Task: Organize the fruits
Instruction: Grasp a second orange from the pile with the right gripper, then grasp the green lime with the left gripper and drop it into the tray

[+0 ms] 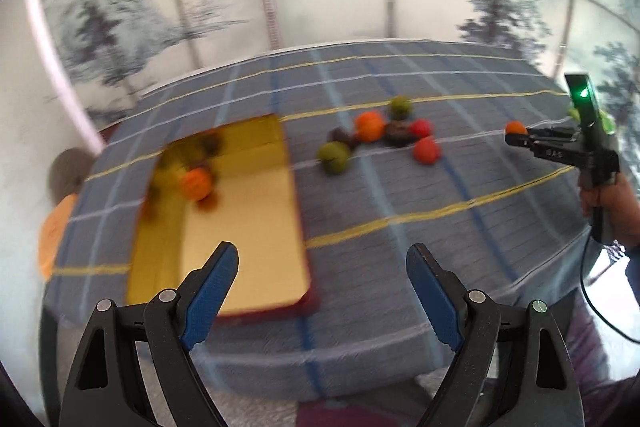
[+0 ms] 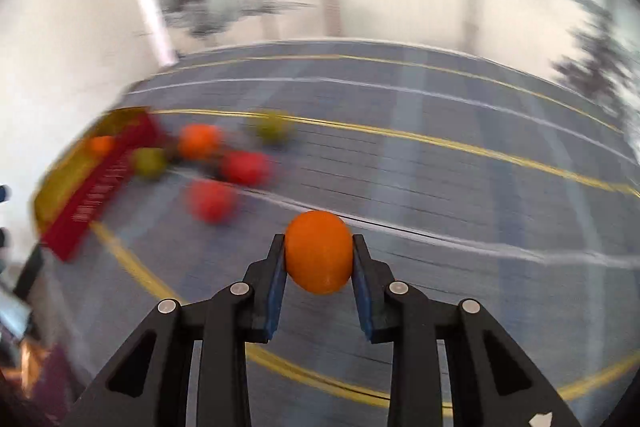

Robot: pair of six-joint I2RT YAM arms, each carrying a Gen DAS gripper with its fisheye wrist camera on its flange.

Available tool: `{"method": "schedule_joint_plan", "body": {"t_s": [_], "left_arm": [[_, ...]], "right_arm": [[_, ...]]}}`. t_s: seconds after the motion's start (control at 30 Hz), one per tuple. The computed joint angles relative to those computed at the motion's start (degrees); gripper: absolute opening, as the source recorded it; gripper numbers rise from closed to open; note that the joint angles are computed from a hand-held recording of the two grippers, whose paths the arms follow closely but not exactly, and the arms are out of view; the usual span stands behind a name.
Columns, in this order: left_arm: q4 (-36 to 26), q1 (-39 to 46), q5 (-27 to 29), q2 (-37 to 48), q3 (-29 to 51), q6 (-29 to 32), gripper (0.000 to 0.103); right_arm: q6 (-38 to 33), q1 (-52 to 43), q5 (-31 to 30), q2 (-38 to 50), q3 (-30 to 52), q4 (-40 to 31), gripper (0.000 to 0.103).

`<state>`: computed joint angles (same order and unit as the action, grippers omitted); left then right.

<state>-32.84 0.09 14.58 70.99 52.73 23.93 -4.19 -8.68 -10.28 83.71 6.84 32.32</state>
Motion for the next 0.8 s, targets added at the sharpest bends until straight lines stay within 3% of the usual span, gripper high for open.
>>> {"method": "schedule_joint_plan", "body": {"t_s": [0.13,0.23,0.33,0.43,0.5,0.57,0.8], "left_arm": [[-2.7,-4.3,2.4,10.4,10.2,2.4,0.086],[-5.1,-7.2,1.8,19.1,19.1,6.6,0.086],[-9.1,-8.7,3.0,27.0,27.6,10.6,0.083],[-11.4,-11.2,-0.2,34.5,35.3,17.2,0.077],[-14.0,-11.5,-1.8,39.2,40.2,20.1,0.070],[-16.2,-11.9,-4.8,43.9,44.6,21.8,0.056],[-20.0,-12.4,-10.2,54.8,54.6,23.3,0.056]], "right_arm": [[-8.0,-16.7,-7.2,5.5,1.2,0.8,0.029],[-10.4,-24.0,-13.9,9.4,2.1,1.6,0.029],[-11.2,-26.0,-16.5,9.8,2.5,0.9,0.030],[-11.7,-25.1,-17.3,9.5,2.4,0.5,0.030],[-12.4,-25.1,-17.9,9.4,2.2,0.6,0.030],[-11.8,-24.4,-18.0,10.4,2.6,1.2,0.030],[-12.1,-25.0,-20.0,11.1,2.9,0.8,0.030]]}}
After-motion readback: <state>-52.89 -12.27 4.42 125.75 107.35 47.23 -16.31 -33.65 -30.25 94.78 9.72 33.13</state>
